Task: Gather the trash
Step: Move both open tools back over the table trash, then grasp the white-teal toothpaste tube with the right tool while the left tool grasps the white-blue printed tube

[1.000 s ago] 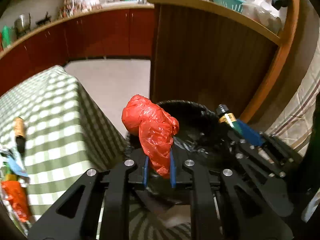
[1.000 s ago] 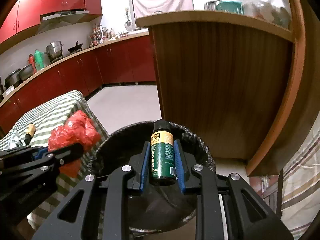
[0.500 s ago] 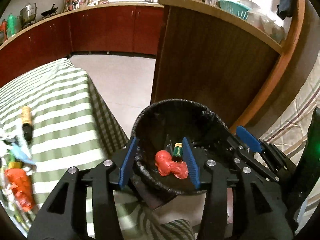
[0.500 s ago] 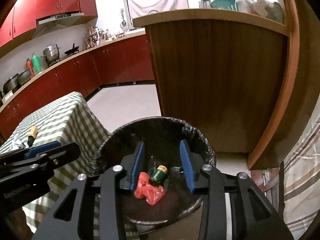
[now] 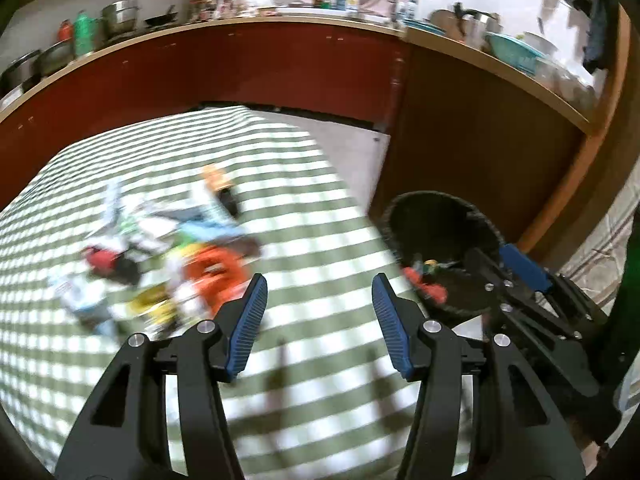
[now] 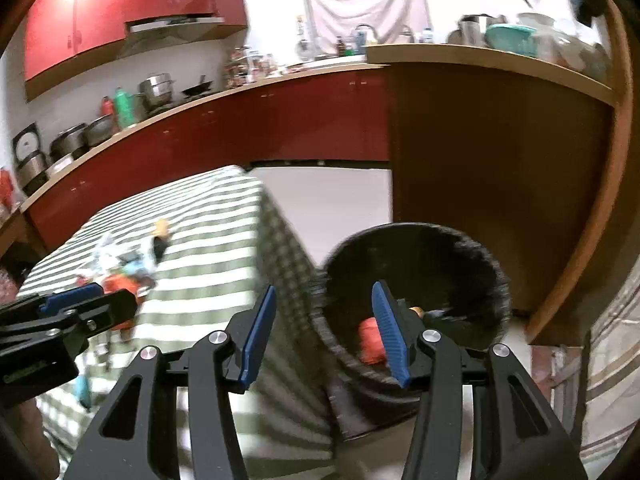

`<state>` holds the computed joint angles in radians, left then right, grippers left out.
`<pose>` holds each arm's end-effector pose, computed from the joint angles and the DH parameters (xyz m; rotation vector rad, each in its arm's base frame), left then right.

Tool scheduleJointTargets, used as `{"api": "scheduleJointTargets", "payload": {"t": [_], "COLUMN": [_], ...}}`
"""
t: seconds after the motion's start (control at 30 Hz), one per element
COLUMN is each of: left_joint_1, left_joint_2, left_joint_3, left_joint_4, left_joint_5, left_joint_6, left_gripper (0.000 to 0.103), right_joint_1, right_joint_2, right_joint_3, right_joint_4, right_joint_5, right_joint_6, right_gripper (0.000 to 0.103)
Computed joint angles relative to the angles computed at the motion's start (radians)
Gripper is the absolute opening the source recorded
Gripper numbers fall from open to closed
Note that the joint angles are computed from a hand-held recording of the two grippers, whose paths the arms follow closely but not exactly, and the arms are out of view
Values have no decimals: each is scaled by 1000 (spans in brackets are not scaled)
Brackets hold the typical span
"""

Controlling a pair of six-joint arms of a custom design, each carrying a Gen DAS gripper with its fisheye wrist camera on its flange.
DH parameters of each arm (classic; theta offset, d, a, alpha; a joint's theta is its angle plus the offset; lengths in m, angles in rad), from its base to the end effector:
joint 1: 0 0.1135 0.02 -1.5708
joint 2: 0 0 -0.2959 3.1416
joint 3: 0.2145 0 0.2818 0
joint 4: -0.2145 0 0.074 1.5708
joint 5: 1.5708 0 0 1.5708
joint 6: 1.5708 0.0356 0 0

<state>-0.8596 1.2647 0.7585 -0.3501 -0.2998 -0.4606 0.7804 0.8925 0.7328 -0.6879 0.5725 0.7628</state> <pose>0.1852 -0.1988 0.2330 0.3415 2.3686 -0.2618 0.1447 0.1161 0.2814 0.2298 2.2435 0.1182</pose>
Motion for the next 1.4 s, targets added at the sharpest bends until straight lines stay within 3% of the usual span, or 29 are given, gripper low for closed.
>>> {"api": "scheduleJointTargets", "payload": {"t": [0.23, 0.47, 0.63, 0.83, 1.03, 1.1, 1.4], "left_joint_1": [170, 479, 681, 843, 914, 925, 883], "left_joint_2": [-250, -450, -514, -534, -556, -549, -547], "left_joint_3": [-144, -245, -280, -304, -326, -327, -330], "left_joint_4": [-105, -192, -217, -223, -229, -225, -221], "left_joint_5": [10, 128, 218, 302, 346, 355, 334], "left_joint_6": [32, 154, 258, 346, 381, 388, 365], "left_gripper": [53, 53, 53, 53, 53, 53, 53], "right_joint_1": [242, 380, 421, 436, 451, 450, 480], "right_joint_2": [181, 359, 455, 545, 594, 593, 555], "right_joint_3": [101, 187, 235, 274, 294, 291, 293], "right_joint_4": [38, 123, 172, 205, 203, 205, 196], "right_joint_5": [52, 37, 16, -24, -18, -18, 38], "right_joint_6": [57, 44, 19, -10, -28, -25, -37], "right_gripper": [50, 50, 49, 39, 29, 20, 18]}}
